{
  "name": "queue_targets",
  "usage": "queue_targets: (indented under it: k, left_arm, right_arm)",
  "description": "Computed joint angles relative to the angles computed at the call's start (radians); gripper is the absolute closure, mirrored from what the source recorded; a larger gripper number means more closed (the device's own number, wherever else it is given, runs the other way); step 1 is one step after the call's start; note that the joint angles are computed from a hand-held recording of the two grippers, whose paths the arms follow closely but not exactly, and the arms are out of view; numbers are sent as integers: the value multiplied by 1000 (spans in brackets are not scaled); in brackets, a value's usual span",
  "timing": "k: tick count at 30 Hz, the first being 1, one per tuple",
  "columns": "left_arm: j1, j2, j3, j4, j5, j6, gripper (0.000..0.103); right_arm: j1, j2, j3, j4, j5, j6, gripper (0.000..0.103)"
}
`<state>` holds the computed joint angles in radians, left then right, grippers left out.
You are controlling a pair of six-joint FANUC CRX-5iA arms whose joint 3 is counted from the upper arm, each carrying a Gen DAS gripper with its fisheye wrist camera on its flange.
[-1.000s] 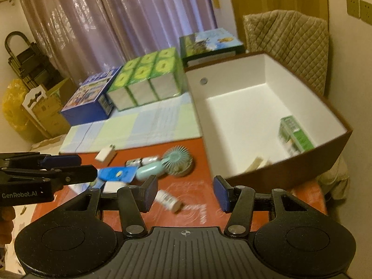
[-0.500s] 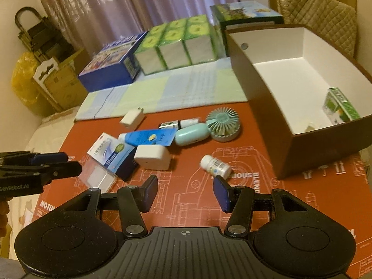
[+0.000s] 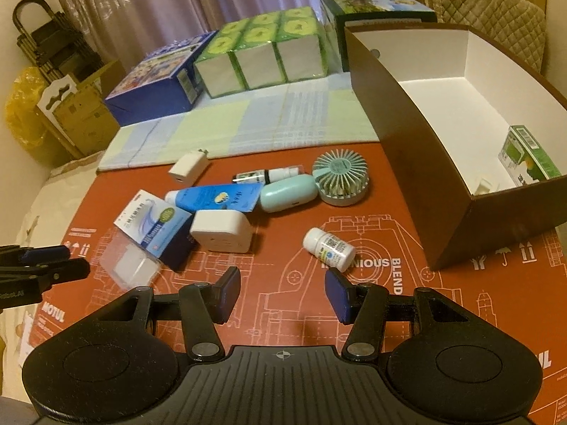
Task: Organize rigid objects
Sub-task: 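Withdraw both tools from the box back over the mat, then grasp the clear plastic tray with the left gripper while the right gripper grasps the white pill bottle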
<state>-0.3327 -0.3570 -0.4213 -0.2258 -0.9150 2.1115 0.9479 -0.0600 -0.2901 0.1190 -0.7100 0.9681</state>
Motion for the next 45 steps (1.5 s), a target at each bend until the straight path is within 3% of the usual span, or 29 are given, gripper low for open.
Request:
queue_targets:
  k: [6,13,18,26,37,43,44,45]
  left_arm:
    - [-16,51,6,-37,-1,7,51]
    - [-98,134,54,-195,-33,98,51]
    - [-114,166,59,-220,-27,101,51]
    - [-144,192,72,-285,-82,161,50]
    - [-58,109,6,-261,-184,212,50]
    - [40,9,-53,-146,-108,152,49]
    - [67,-7,-68,-105,-82,126,48]
    - [84,-15,-75,-76,-63,112,46]
  right_arm:
    - [-12,26,-3,12,6,12,53]
    - [-29,70,11,23,9,60,53]
    - [-46,97,26,16,16,99,53]
    - [-65,142,45,17,49,166,53]
    - [-85,206,82,-29,78,323,53]
    - [-79,219,83,-31,69,368,54]
    - [-77,218,79,-29,71,365,59]
    - [-74,220,82,-28,62,363,71]
